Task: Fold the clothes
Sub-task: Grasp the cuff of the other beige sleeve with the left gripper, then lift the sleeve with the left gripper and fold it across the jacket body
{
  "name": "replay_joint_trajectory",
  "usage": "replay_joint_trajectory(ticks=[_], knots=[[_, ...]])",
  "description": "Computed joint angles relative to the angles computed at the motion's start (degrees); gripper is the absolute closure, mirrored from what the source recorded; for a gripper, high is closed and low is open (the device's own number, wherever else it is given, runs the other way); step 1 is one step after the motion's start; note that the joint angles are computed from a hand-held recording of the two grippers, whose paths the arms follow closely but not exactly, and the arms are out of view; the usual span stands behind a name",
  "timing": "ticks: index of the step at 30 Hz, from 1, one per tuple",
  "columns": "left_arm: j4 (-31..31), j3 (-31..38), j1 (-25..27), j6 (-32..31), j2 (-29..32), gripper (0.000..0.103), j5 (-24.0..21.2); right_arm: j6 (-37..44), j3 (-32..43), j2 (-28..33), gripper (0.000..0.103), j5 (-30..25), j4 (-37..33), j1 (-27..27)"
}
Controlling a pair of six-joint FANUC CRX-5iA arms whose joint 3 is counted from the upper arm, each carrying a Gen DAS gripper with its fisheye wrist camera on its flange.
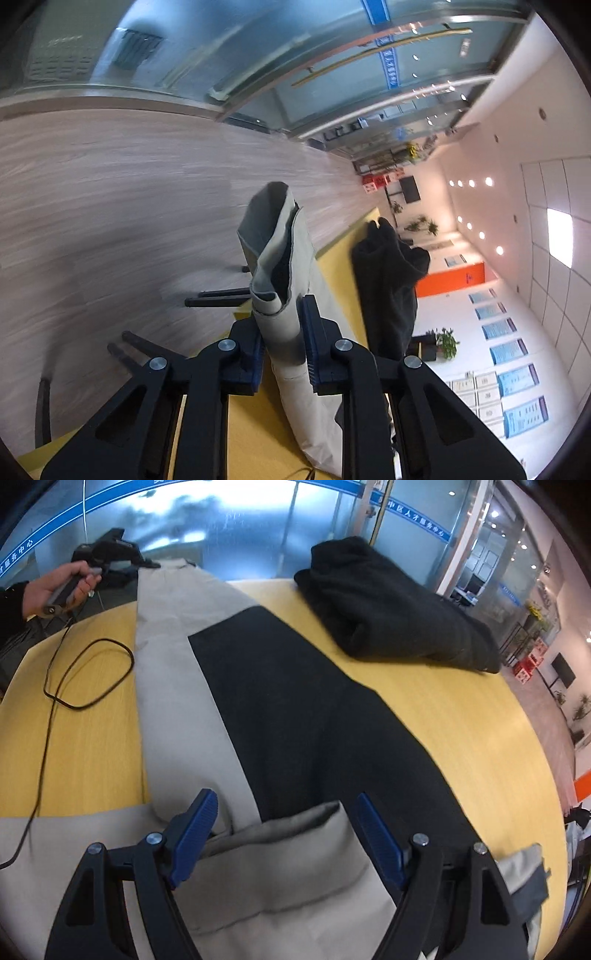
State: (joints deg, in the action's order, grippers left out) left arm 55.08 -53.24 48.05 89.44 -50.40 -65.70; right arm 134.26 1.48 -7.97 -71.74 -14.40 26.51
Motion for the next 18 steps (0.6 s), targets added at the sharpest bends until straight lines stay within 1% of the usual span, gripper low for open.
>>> replay_joint_trajectory(ticks=[2, 4, 5, 9, 11, 13, 14, 15, 16, 18], knots=[[1.07, -0.18, -0.52, -0.66, 0.40, 0.091, 0.45, -2.04, -1.22, -0.38, 0.022, 2.15, 0.82, 0.51], [2.82, -0.55, -0.44, -2.00, 0.21, 0.095, 0.45, -2.61, -0.97, -0.97, 0.022, 2.39, -2.72, -1.29], [3.85, -0.59, -1.32, -2.70, 0.19, 0.096, 1.19, -2.95, -1.03, -1.43, 0.022, 2.51, -3.95, -1.91], [6.55, 0.71, -6.66, -2.76, -0.32, 0.098, 5.22, -3.26, -2.73, -3.01, 0.022, 4.02, -1.84, -1.07], [8.22, 2.25, -10.48, -1.74, -1.13, 0.098, 8.49, -1.44, -2.21, -2.97, 0.022, 2.68, -2.11, -1.32], [9.63, 4.24, -15.37, -1.02, -1.43, 0.098, 12.69, 2.28, -1.52, -2.71, 0.022, 1.13, -3.59, -2.21], [9.93, 5.24, -17.18, -0.99, -1.46, 0.098, 13.89, 4.10, -1.18, -2.56, 0.022, 0.34, -4.29, -2.64], [10.02, 7.27, -20.95, -1.23, -0.90, 0.098, 16.65, 5.79, -0.82, -2.33, 0.022, -0.50, -4.97, -3.07], [10.23, 8.63, -23.44, -1.66, -0.58, 0.098, 18.57, 6.69, -0.50, -1.63, 0.022, -1.39, -5.33, -3.51], [10.03, 11.85, -29.62, -2.37, 0.66, 0.098, 24.06, 7.04, -1.49, -0.52, 0.022, -0.38, -2.93, -3.41]])
